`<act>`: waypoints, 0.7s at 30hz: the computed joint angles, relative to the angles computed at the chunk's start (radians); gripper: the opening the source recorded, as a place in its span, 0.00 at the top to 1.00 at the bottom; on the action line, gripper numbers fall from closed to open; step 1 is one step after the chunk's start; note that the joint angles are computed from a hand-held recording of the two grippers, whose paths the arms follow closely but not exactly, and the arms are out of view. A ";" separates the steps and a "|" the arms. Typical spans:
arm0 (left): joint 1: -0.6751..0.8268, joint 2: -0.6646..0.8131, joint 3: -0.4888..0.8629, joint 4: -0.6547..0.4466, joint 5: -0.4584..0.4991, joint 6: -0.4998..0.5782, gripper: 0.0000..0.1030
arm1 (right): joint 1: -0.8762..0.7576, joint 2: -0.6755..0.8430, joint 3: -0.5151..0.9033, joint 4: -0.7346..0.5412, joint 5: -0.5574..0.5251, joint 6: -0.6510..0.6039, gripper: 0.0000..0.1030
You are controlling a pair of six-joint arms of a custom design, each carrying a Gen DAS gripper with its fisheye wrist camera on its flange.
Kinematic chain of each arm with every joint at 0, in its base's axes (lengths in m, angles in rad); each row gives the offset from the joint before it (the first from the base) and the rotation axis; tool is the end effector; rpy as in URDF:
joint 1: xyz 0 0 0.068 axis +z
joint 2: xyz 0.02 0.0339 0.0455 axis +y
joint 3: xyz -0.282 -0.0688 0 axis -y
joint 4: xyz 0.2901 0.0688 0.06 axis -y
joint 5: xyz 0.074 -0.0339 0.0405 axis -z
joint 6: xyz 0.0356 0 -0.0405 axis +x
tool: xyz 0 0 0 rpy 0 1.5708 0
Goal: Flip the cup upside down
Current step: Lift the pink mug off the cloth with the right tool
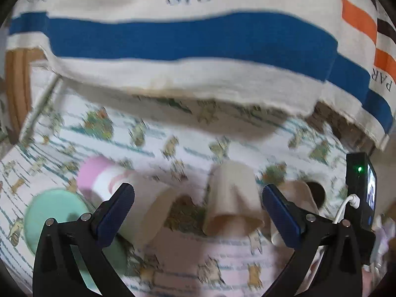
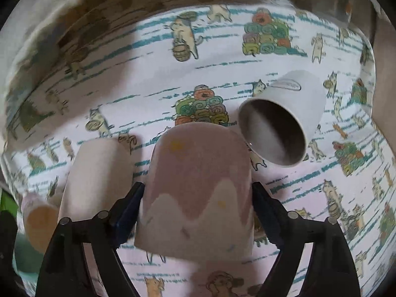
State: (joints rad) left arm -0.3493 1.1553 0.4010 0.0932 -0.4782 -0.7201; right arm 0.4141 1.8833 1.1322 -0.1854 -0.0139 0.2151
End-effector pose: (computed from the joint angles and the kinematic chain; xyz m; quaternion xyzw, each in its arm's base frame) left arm 0.2330 -0.0674 0.1517 -0.2631 0.8386 -0.0345 0.4757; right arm 0.3885 0.1713 0.1394 -0.0965 0.9452 0.1028 0.2945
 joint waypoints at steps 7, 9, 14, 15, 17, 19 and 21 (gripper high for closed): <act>-0.064 -0.049 0.036 -0.108 -0.034 0.002 0.00 | -0.058 -0.162 -0.149 -0.017 -0.201 -0.176 0.18; -0.077 -0.047 0.045 -0.129 -0.037 -0.006 0.00 | -0.073 -0.232 -0.213 -0.014 -0.236 -0.230 0.18; -0.123 -0.026 0.075 -0.173 -0.075 -0.001 0.00 | -0.093 -0.358 -0.331 0.001 -0.263 -0.292 0.19; -0.142 -0.019 0.082 -0.182 -0.111 0.002 0.00 | -0.098 -0.373 -0.347 -0.002 -0.272 -0.297 0.19; -0.171 -0.002 0.094 -0.193 -0.174 0.009 0.00 | -0.100 -0.395 -0.372 -0.008 -0.277 -0.311 0.18; -0.184 0.009 0.100 -0.195 -0.198 0.015 0.00 | -0.095 -0.412 -0.396 -0.014 -0.277 -0.331 0.18; -0.175 -0.001 0.090 -0.179 -0.174 0.022 0.00 | -0.100 -0.411 -0.401 -0.029 -0.304 -0.339 0.19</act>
State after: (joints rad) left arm -0.5243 1.1541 0.4907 -0.0857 -0.6527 -0.6976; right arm 0.3145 1.4722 0.7313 -0.2146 -0.3174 -0.1236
